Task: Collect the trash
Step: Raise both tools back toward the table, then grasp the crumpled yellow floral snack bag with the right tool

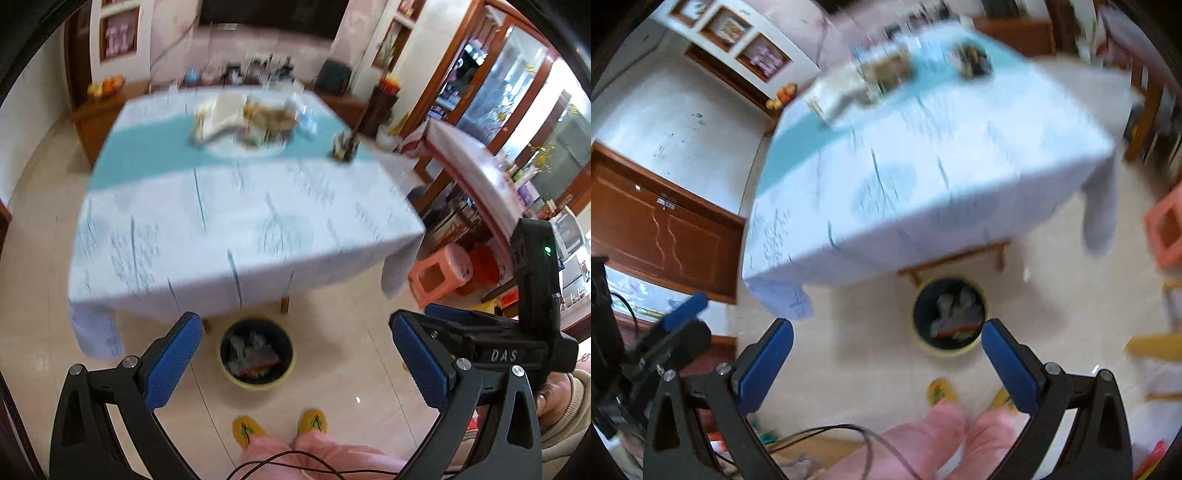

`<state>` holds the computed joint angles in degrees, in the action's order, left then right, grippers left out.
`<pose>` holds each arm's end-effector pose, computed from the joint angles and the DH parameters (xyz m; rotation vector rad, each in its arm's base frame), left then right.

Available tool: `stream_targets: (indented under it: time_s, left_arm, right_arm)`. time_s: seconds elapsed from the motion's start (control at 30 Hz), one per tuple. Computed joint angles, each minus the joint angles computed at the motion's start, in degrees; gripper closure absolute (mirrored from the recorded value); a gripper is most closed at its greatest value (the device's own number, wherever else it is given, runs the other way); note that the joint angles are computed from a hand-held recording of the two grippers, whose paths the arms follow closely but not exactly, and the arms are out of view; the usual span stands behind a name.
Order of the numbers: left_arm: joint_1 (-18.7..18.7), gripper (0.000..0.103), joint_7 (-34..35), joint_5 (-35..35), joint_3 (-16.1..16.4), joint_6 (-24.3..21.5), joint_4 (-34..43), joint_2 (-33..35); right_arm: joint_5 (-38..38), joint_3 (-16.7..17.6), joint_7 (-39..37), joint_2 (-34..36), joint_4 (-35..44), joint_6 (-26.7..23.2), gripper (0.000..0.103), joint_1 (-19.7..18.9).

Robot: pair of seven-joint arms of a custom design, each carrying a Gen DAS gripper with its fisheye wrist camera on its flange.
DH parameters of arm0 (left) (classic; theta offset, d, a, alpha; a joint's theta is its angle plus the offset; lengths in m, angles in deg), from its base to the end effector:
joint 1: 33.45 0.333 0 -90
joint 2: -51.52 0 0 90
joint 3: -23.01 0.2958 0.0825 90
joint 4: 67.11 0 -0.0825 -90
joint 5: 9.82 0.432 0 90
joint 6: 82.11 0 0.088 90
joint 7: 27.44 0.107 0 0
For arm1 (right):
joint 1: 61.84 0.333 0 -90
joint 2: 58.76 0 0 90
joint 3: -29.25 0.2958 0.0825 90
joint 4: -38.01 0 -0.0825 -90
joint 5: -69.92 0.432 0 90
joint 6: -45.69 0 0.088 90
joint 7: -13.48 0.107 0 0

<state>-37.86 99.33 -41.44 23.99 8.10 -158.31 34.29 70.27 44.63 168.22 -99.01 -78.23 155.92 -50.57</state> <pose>0.4895 -0.0835 0.7759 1.1451 -2.7451 0.9498 0.3502 0.2278 0.7442 -1.1072 2.3051 -0.2266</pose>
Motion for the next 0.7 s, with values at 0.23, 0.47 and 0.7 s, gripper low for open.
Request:
stream_targets:
  time_s: [0.23, 0.47, 0.7]
  left_arm:
    - [0.45, 0.001, 2.96, -8.17, 1.51, 0.22, 11.68, 5.38]
    - [3.17, 0.001, 6.39, -16.06, 0.83, 0.00, 19.35, 9.82]
    - [4.83, 0.001, 9.34, -14.98, -1.91, 0.81, 24.21, 12.93]
  right_arm:
    - [-12.43, 4.69, -2.36, 7.44, 15.69, -7.15, 0.001, -3.94]
    - [-23.71, 8.13, -2.45, 13.39, 25.93, -11.68, 0.001, -4.36]
    - [-28.49, 7.89, -1.04, 16.65, 30.14, -15.39, 0.001, -2.15]
